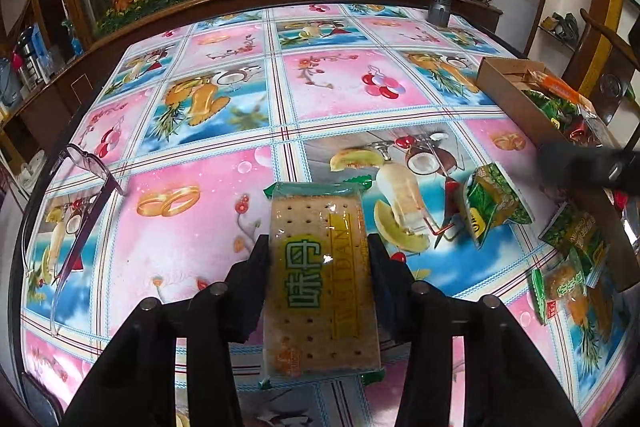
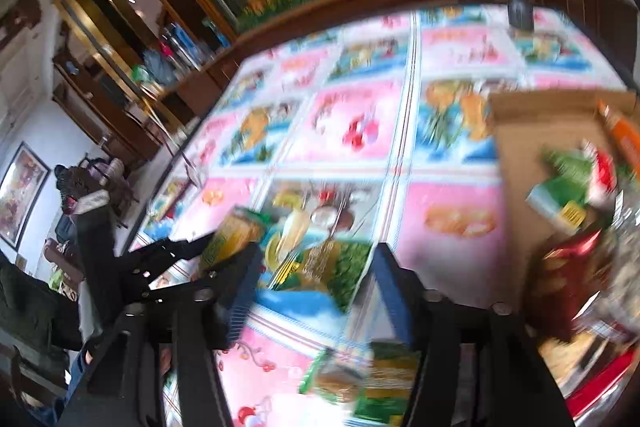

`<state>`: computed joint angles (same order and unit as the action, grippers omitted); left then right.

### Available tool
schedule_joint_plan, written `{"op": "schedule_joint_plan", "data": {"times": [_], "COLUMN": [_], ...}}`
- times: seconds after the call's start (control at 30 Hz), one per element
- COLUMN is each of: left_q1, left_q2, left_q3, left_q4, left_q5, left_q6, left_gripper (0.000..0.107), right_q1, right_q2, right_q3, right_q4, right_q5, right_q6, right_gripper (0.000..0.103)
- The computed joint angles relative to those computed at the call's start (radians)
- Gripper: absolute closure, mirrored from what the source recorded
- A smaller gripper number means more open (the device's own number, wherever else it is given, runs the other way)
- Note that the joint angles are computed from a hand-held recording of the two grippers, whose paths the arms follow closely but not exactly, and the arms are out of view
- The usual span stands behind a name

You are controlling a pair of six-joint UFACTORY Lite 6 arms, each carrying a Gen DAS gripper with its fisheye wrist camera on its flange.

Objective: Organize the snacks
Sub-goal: 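Grasp the yellow-green snack bag with the right gripper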

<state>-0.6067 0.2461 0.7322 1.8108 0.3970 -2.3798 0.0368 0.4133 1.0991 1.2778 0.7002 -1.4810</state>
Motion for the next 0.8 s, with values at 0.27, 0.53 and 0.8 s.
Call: {"op": "schedule_joint_plan", "data": {"times": [0.27, 0.53, 0.8], "left_q1": [-0.01, -0.038, -0.146], "left_q2": [-0.001, 0.012, 0.076], "left_q3": [-0.008, 0.006, 0.131], "left_q4": [0.022, 0.037, -0.013], "left_q5": [0.011, 0.021, 0.188], "left_q6": [-0.028, -0.04, -0.055], "left_gripper": [0.06, 0.062, 0.062], "right_q1": [0.176, 0.234, 0.111], "right_q2": [0.042, 0.0, -0.025], "right_q3": [0.008, -0.084, -0.068], "right_q4": [-0.028, 0.231, 0.367], "right_q5": [-0.27, -0.378, -0.233], "right_q6": [0.11, -0.257, -0.352], "right_gripper": [0.033, 0.071, 0.073]}}
